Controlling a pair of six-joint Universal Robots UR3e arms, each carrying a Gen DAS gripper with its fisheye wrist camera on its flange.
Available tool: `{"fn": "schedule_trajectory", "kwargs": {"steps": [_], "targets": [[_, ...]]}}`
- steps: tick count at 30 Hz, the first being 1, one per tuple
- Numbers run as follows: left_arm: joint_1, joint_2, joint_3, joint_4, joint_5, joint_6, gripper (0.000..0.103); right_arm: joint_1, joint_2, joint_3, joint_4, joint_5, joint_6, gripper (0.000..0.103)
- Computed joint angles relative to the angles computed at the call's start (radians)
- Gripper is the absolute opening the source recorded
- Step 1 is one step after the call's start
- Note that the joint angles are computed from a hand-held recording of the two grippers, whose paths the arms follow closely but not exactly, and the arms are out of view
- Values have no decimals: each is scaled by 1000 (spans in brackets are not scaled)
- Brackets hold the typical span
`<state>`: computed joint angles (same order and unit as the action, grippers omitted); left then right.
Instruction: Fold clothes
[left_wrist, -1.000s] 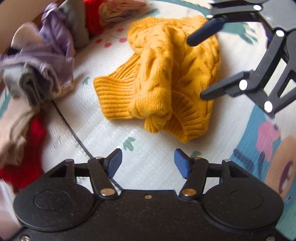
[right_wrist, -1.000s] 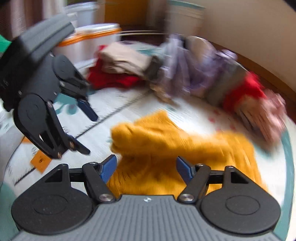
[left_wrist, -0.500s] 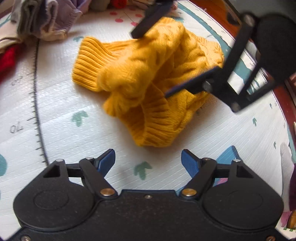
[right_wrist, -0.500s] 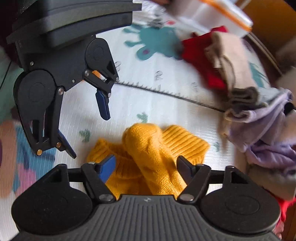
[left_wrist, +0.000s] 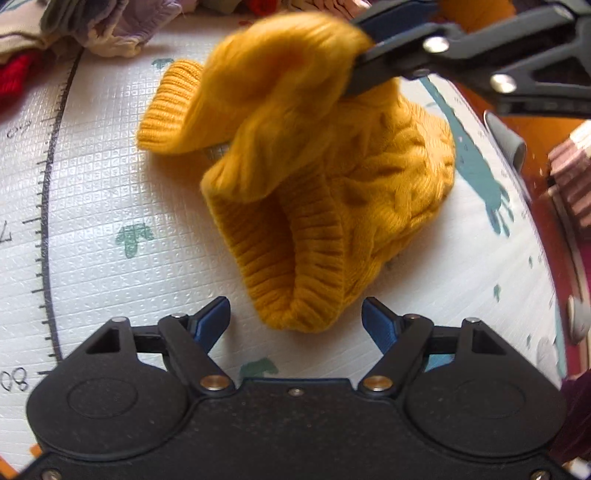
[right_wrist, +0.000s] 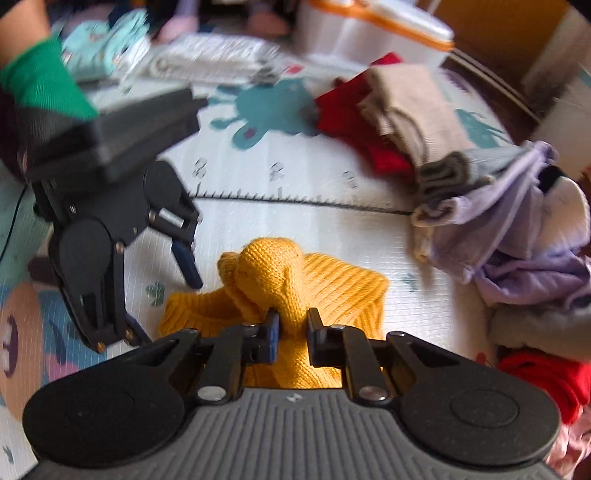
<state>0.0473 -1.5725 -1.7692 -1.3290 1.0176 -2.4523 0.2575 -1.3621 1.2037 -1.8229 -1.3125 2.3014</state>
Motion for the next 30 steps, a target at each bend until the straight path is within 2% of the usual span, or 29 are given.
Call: {"fn": "schedule_trajectory", "kwargs": {"steps": [5,9,10,11,12,15,19,25,30], "targets": [[-2,35,-9,3,-13,18,76,-71,-93,91,-40,47,48,16],[-36,25,60,9,-24,-13,47,-136,-176,140,-27,83,88,16],[-49,25,87,13,-8,-19,41,-153,-199,146,-14,89,94,15],[-74,16,129,10,25,-32,30,-169,-222,151,-1,93,100,15],[-87,16,173,-13,40,-34,25,-185,-244,156,12,97,105,15],[-125,3,327,-104,83,-28,19,-251,-320,150,74,119,116,15],[-179,-28,588,-265,105,50,16,-389,-428,103,211,183,115,15],[-289,-89,911,-361,196,37,15,-616,-528,-92,504,288,44,14],[-348,-205,1267,-468,253,1,14,-807,-557,-355,823,396,-66,14]]}}
